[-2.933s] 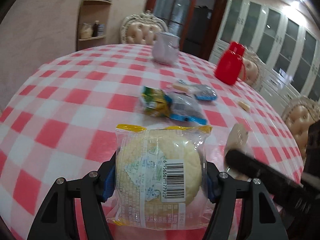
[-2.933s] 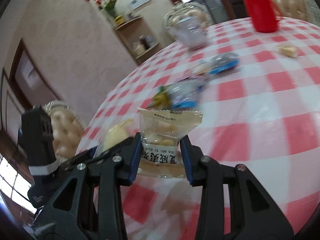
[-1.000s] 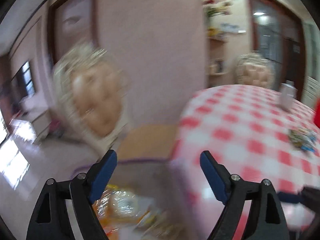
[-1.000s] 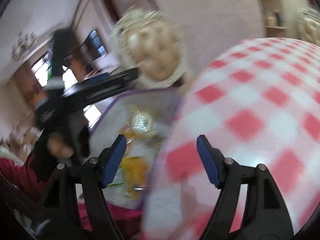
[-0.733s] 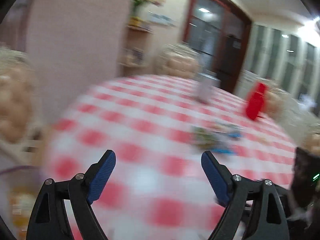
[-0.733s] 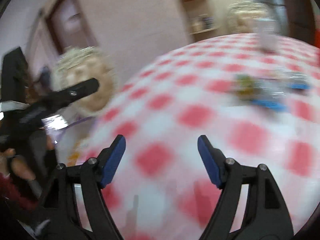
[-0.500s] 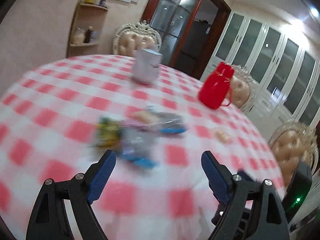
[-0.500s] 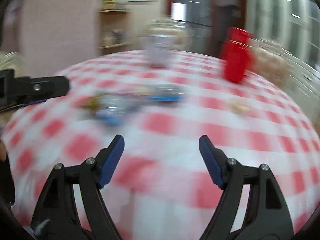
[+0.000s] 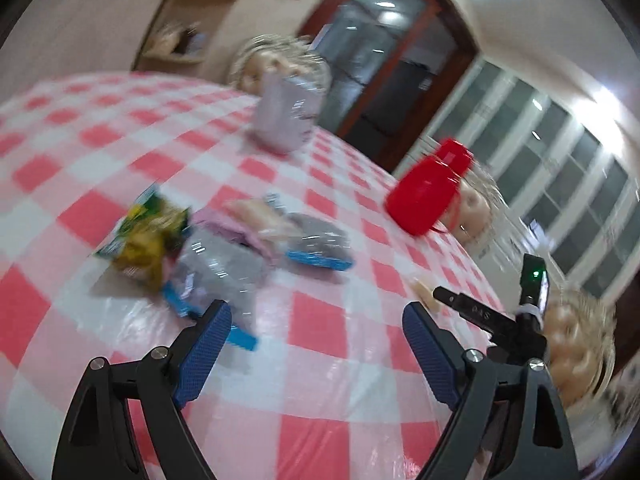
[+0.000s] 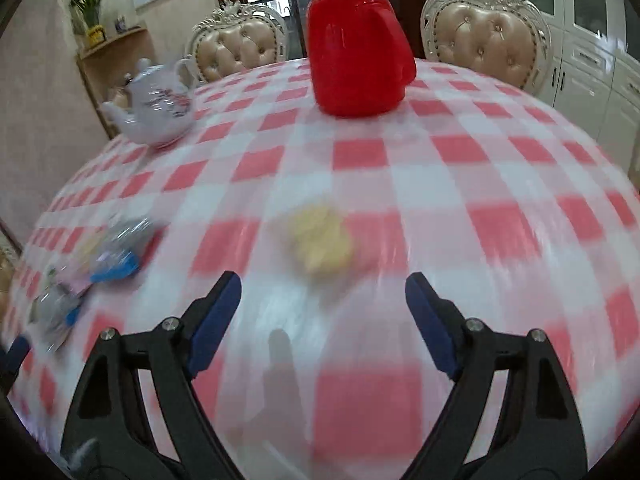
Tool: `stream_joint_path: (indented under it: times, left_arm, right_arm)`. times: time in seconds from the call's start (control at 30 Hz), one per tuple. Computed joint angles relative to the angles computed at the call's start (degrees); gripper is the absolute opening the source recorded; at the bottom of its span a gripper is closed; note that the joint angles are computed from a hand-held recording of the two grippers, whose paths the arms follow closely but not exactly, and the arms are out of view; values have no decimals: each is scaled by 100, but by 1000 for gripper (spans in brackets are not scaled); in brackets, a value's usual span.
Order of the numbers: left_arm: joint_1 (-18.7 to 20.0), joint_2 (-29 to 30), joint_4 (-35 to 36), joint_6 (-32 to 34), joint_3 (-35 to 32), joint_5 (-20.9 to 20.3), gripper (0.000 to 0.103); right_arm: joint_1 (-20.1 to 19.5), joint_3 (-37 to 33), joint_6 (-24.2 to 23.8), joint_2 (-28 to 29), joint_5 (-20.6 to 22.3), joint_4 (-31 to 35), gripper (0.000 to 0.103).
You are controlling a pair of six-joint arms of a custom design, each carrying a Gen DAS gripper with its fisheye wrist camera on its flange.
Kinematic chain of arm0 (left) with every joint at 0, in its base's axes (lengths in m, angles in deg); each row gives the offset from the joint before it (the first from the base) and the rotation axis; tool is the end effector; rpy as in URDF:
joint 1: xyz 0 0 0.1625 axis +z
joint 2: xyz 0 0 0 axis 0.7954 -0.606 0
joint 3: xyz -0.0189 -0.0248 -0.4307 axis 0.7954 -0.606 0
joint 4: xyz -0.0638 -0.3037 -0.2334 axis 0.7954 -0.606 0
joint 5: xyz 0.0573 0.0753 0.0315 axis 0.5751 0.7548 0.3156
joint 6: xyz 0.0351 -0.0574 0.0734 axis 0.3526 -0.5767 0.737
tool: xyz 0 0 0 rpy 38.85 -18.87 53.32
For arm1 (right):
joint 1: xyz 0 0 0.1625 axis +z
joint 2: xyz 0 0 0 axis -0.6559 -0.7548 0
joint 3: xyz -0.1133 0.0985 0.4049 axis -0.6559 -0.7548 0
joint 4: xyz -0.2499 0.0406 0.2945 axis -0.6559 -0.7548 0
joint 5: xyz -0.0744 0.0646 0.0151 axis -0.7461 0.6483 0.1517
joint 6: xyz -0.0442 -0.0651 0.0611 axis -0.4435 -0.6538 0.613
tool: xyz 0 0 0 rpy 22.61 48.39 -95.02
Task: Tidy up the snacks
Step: 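Grasp the small yellow cake packet with the right tool, then grasp the clear bean packet with blue base using the left tool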
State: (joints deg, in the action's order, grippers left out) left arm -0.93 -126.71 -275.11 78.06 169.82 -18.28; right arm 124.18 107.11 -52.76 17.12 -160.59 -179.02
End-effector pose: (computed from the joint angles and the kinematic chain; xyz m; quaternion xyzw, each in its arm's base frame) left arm -0.1810 -0.5020 0.0607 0.1696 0.9277 -0.3305 0.0379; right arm 0.0197 -0.5109 0.2133 -0.0310 -0.8292 0.4283 0.3577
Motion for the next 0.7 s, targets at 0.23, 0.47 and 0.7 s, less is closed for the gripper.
stream_joint_path:
  times: [0.23, 0.47, 0.7]
  left_arm:
    - [63, 13, 243, -231, -78, 212, 88]
    - [60, -51, 360, -134, -180, 720, 88]
    - [206, -529, 1237, 122, -525, 984, 88]
  right_arm:
    - [-91, -1068, -507, 173, -513, 1597, 87]
    - [32, -351, -447, -5, -479, 1136, 39]
    - [309, 838, 468, -46, 238, 48, 39]
